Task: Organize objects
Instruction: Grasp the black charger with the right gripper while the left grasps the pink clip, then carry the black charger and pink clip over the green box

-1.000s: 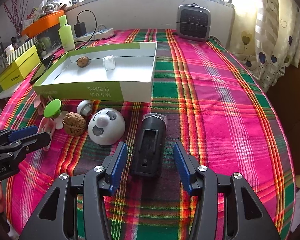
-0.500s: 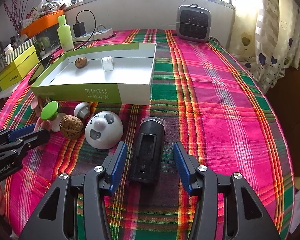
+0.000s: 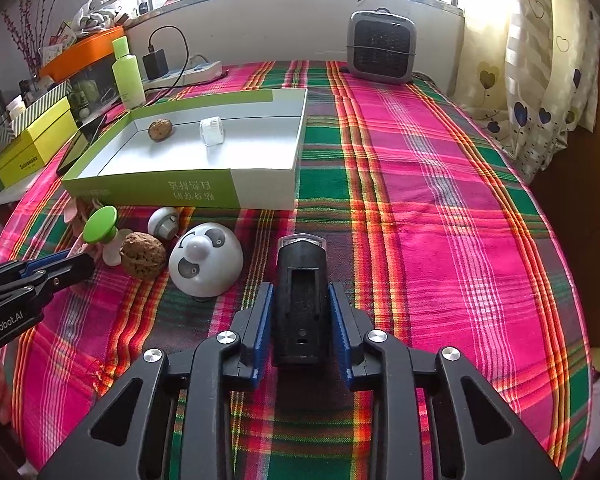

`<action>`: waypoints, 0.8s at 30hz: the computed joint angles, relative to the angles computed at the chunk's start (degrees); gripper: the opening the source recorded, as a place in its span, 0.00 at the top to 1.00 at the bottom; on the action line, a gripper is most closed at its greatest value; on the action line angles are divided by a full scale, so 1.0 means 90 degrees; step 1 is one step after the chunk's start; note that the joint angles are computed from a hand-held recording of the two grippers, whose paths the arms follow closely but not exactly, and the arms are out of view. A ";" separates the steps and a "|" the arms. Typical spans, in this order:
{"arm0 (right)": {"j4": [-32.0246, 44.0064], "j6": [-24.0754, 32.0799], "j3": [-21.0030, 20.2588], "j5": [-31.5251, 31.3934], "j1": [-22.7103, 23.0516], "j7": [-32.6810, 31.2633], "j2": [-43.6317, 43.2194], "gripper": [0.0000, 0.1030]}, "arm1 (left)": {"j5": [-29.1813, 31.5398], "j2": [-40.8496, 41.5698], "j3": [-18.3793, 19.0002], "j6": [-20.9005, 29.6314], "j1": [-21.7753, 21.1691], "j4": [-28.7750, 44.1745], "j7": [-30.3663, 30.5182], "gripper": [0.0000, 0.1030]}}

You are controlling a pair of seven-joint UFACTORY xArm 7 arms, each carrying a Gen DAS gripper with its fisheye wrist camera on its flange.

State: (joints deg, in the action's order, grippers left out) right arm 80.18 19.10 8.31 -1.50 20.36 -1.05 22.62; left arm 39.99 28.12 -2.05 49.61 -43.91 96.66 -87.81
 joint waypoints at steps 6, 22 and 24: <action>-0.0075 -0.0069 0.0159 0.0254 -0.0136 -0.0213 -0.0044 0.72 | 0.0003 -0.0004 0.0001 -0.0028 -0.0004 -0.0007 -0.0012 0.79; -0.0183 -0.0196 0.0431 0.0835 -0.0265 -0.0788 -0.0228 0.72 | 0.0338 -0.0323 -0.0038 -0.0012 -0.0027 -0.0298 -0.0230 0.80; -0.0135 -0.0144 0.0499 0.0946 -0.0299 -0.0911 -0.0220 0.72 | 0.0384 -0.0363 -0.0060 -0.0021 -0.0004 -0.0317 -0.0251 0.80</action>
State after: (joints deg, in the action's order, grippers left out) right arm 78.96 17.81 12.80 7.01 17.67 -9.26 20.64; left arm 43.45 24.86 -2.59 49.42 -43.94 93.80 -90.06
